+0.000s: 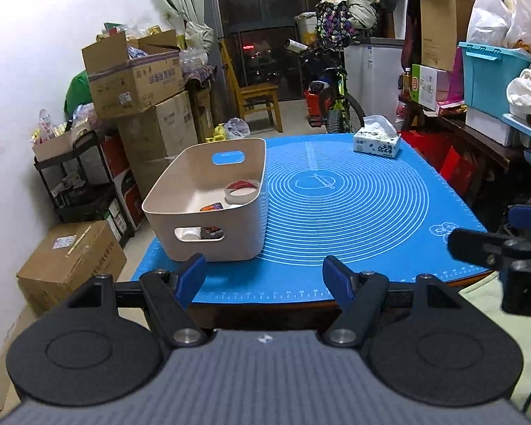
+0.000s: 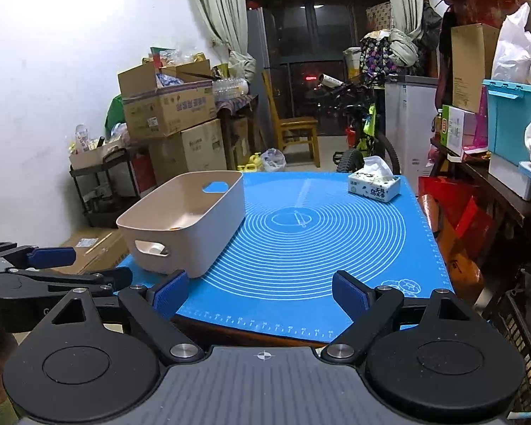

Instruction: Organize rigid objects

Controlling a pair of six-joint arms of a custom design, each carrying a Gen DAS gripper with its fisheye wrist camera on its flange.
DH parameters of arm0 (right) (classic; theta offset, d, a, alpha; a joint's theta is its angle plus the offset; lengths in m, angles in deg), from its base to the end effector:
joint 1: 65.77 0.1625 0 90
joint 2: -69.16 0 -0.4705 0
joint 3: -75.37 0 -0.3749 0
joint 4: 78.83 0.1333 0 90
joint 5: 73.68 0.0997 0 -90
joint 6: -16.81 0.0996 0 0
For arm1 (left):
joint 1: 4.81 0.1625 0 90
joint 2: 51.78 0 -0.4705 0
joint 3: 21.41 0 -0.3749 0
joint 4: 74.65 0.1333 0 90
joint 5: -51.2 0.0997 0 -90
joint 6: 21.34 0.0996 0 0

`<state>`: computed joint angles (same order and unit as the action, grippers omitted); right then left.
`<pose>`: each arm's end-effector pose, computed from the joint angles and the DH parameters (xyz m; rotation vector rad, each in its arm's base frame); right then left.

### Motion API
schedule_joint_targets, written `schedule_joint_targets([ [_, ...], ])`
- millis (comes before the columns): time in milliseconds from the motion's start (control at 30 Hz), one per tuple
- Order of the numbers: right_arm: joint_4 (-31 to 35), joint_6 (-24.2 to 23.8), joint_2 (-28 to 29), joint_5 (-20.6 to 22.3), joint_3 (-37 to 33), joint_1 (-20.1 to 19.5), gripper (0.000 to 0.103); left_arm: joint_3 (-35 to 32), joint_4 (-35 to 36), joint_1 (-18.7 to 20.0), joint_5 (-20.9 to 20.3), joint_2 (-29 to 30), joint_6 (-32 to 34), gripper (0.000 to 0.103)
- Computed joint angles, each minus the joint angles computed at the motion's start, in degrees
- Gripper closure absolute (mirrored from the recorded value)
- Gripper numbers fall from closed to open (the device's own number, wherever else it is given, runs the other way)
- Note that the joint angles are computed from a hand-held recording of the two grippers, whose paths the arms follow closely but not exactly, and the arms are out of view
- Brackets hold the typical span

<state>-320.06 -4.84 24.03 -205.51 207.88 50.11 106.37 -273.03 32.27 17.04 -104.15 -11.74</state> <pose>0.2608 -0.3843 0.1782 0.3925 -2.1445 1.3504 -0.2655 -0.4710 0.1796 0.8551 2.0800 -1.0456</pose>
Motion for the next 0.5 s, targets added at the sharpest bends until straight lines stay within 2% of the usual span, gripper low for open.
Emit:
schedule_joint_targets([
  [500, -2.2, 1.9, 1.0, -0.6, 0.6, -1.0, 0.013, 1.5, -4.5, 0.9, -0.9, 1.2, 0.0, 0.030],
])
